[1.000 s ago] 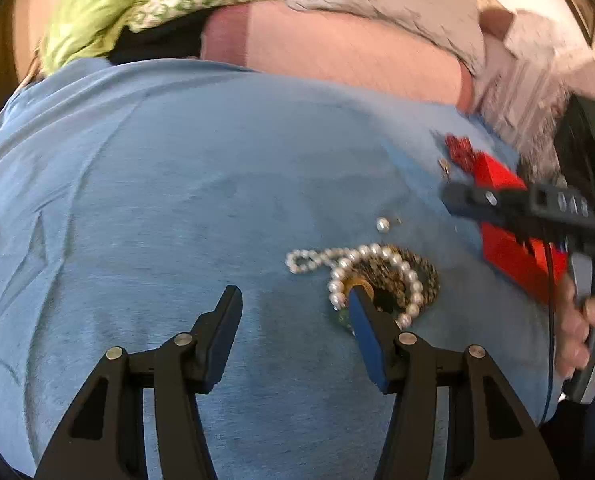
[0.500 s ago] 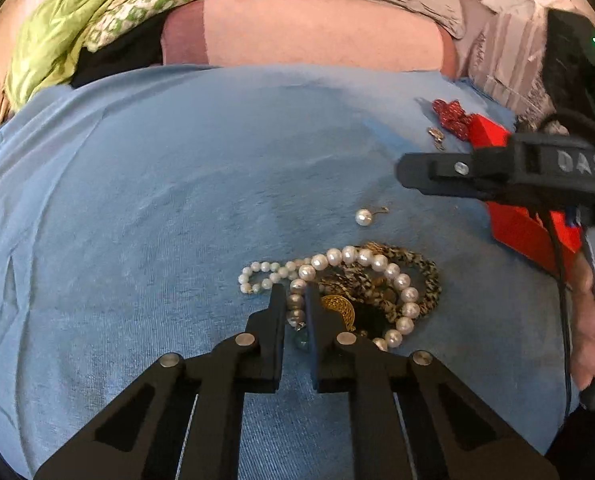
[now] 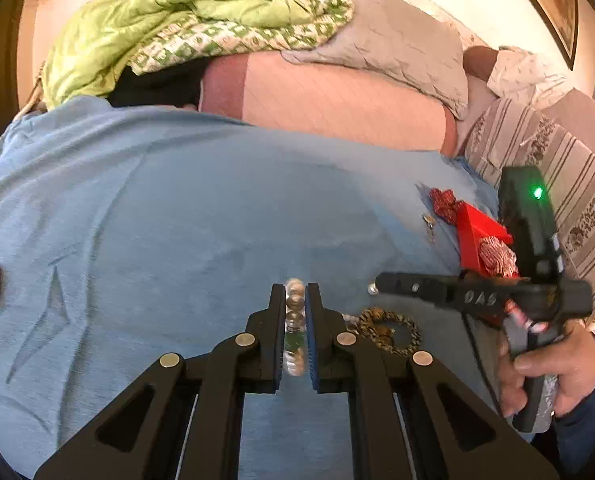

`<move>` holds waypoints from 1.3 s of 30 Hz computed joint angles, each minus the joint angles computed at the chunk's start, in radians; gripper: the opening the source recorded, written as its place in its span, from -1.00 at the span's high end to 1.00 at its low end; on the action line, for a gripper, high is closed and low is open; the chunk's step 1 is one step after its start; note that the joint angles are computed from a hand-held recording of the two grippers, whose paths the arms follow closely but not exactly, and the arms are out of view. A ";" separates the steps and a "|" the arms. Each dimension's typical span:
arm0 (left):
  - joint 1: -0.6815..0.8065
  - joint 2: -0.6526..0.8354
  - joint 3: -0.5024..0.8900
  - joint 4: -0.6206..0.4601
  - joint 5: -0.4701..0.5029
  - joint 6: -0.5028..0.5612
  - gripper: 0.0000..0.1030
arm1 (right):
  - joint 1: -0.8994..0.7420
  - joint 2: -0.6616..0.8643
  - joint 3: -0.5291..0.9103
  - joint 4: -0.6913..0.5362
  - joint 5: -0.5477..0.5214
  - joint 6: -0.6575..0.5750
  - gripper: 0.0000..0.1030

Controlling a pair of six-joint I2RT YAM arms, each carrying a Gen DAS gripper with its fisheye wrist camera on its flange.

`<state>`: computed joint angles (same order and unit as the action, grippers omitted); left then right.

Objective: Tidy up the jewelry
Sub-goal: 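Close the left tool on the pearl necklace strand, then carry the pearl necklace with the left tool to the red tray while the right tool moves along open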

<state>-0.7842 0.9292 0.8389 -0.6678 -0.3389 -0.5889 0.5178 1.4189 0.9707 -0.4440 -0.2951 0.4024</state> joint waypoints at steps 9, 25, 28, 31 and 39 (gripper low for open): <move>0.013 -0.016 -0.010 -0.027 0.006 0.008 0.82 | 0.116 0.106 0.074 -0.047 0.232 -0.086 0.56; -0.015 -0.004 0.013 -0.005 -0.004 0.003 0.82 | -0.035 -0.105 -0.006 0.006 0.089 -0.057 0.74; -0.027 0.008 0.024 0.000 -0.019 -0.003 0.82 | -0.064 -0.115 -0.007 -0.011 0.044 -0.077 0.74; -0.033 0.022 0.027 0.001 -0.025 -0.010 0.82 | -0.039 -0.093 0.003 -0.029 0.069 -0.112 0.72; -0.019 0.013 0.013 -0.013 -0.011 -0.010 0.82 | 0.090 0.029 0.040 -0.037 0.176 -0.135 0.59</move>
<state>-0.8036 0.9425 0.8519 -0.6812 -0.3504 -0.5985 0.6073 1.4483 1.0110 -0.4808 -0.1196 0.2669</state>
